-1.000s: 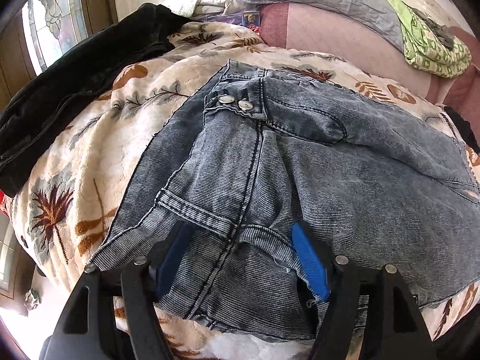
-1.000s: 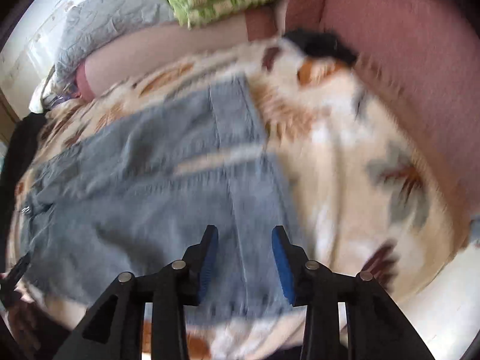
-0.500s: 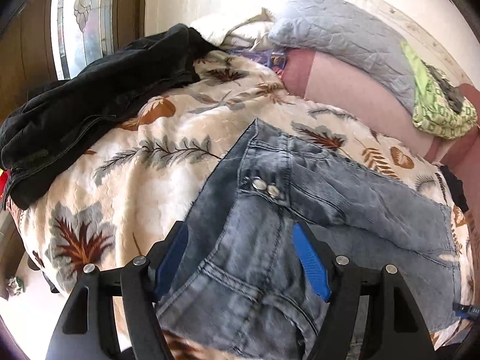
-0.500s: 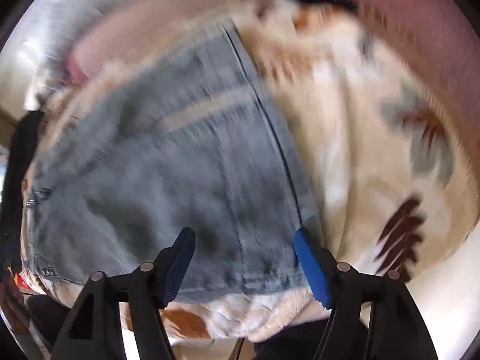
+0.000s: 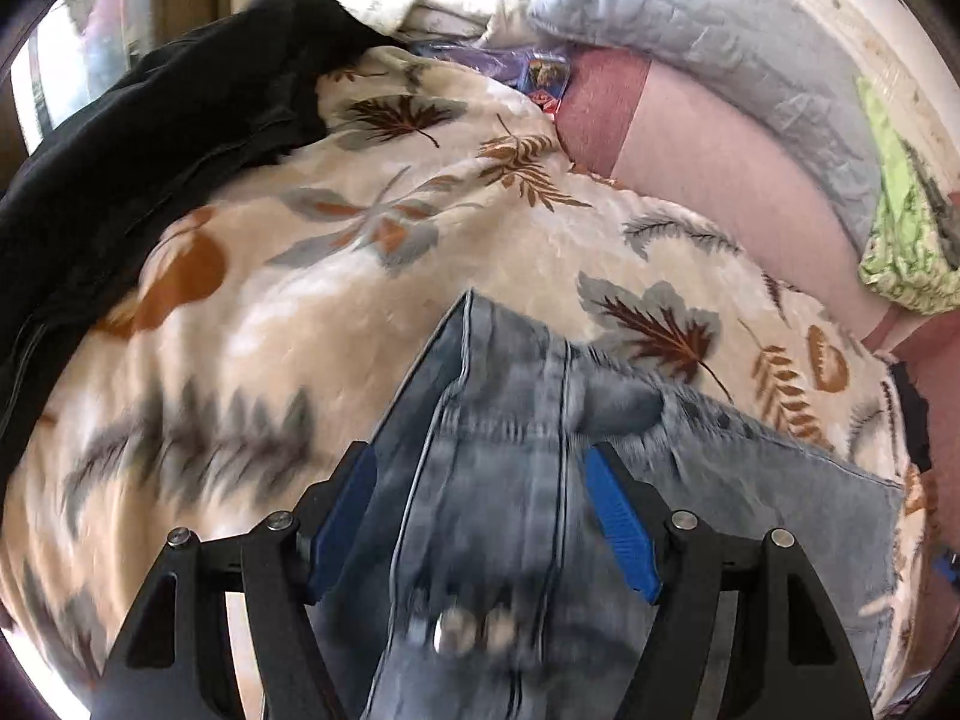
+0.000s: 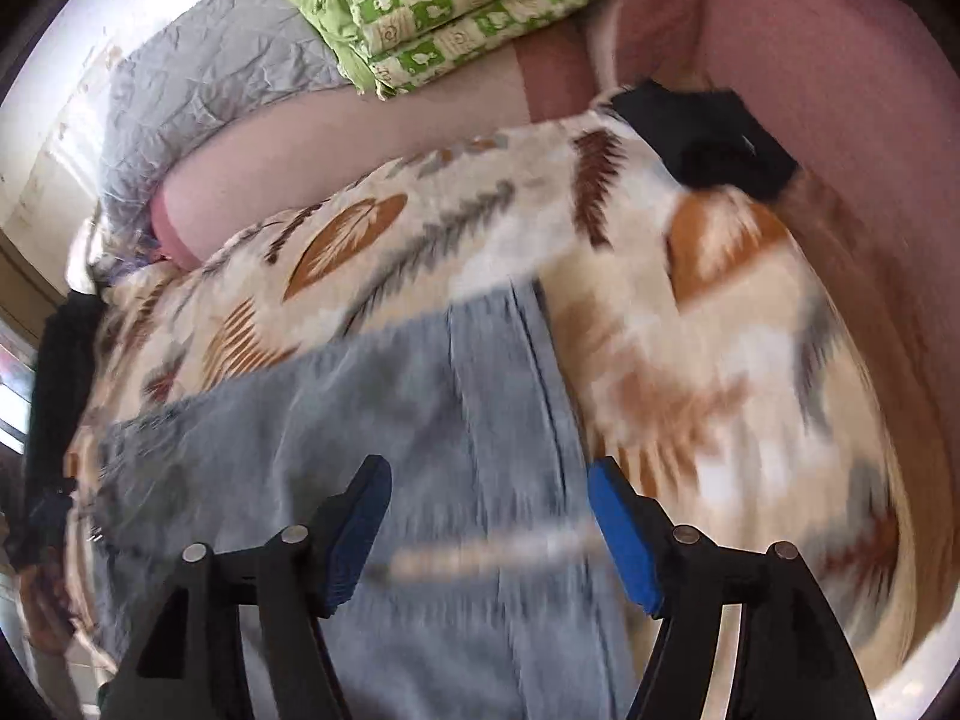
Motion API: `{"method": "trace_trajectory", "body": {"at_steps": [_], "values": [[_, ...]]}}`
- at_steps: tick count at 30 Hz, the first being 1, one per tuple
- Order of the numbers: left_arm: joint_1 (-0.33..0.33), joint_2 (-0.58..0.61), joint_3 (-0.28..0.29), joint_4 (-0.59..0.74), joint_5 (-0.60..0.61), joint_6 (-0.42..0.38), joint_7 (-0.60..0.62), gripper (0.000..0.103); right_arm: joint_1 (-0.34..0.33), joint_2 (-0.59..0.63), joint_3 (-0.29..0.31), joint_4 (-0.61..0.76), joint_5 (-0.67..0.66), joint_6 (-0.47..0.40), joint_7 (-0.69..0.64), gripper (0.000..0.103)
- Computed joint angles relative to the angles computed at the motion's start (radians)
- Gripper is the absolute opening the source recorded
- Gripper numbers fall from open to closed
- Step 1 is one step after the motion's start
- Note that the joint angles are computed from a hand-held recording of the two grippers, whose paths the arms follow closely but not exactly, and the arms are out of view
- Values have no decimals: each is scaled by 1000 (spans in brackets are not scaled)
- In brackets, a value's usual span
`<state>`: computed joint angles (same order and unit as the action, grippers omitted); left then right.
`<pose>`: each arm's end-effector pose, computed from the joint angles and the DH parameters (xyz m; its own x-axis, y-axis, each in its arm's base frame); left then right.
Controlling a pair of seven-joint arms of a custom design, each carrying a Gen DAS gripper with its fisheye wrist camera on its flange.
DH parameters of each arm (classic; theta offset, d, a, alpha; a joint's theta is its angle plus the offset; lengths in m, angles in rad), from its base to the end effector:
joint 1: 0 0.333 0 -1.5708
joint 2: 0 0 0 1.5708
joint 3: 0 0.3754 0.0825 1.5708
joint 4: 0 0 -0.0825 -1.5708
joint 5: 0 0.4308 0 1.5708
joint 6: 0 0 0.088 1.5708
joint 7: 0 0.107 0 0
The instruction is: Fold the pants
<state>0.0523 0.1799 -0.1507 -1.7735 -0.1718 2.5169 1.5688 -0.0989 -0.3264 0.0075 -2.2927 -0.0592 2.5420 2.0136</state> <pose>0.7073 -0.0604 0.5610 -0.0291 -0.9821 0.1862 -0.8507 -0.0735 -0.5205 0.5171 -0.0463 0.5833 -0.4218 -0.8884 -0.1811 -0.7289 0.4511 -0.5150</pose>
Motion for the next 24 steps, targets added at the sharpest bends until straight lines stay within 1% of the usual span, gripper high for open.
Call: {"method": "trace_trajectory", "body": {"at_steps": [2, 4, 6, 8, 9, 10, 11, 13, 14, 16, 17, 18, 20, 22, 23, 24], "values": [[-6, 50, -6, 59, 12, -9, 8, 73, -11, 109, -9, 87, -11, -11, 12, 71], [-7, 100, -15, 122, 12, -41, 8, 73, -10, 184, -22, 144, -27, -16, 38, 71], [-2, 138, -28, 169, 0, -66, 12, 73, 4, 244, -47, 183, 10, -4, 36, 71], [-1, 176, -33, 215, -4, -94, 5, 71, 20, 288, -68, 205, 69, 2, 4, 70], [-5, 191, -29, 234, 12, -102, -9, 70, 27, 298, -74, 207, 93, 2, -14, 64], [-6, 204, -30, 247, 20, -103, -11, 66, 33, 316, -79, 218, 114, -10, -33, 55], [-7, 221, -29, 265, 32, -114, -15, 59, 38, 317, -82, 215, 105, -13, -30, 53], [-12, 247, -22, 298, 58, -148, -45, 50, 45, 326, -88, 218, 102, -14, -35, 52], [-12, 252, -21, 304, 63, -153, -59, 50, 47, 322, -91, 217, 117, -13, -37, 52], [6, 244, -34, 288, 42, -116, -49, 50, 47, 313, -95, 211, 133, 2, -41, 52], [4, 243, -31, 284, 53, -98, -51, 50, 47, 310, -97, 212, 128, 5, -46, 52], [0, 252, -28, 294, 66, -98, -56, 50, 47, 312, -97, 216, 129, 3, -51, 52], [-7, 289, -24, 344, 88, -153, -72, 50, 45, 328, -101, 227, 159, -8, -64, 53], [-15, 301, -18, 356, 114, -142, -89, 50, 45, 335, -103, 229, 185, -6, -70, 52], [-16, 305, -21, 365, 120, -150, -89, 48, 45, 336, -103, 231, 183, -8, -72, 52], [-15, 305, -25, 366, 123, -144, -82, 40, 46, 335, -103, 233, 180, -13, -76, 52]]}}
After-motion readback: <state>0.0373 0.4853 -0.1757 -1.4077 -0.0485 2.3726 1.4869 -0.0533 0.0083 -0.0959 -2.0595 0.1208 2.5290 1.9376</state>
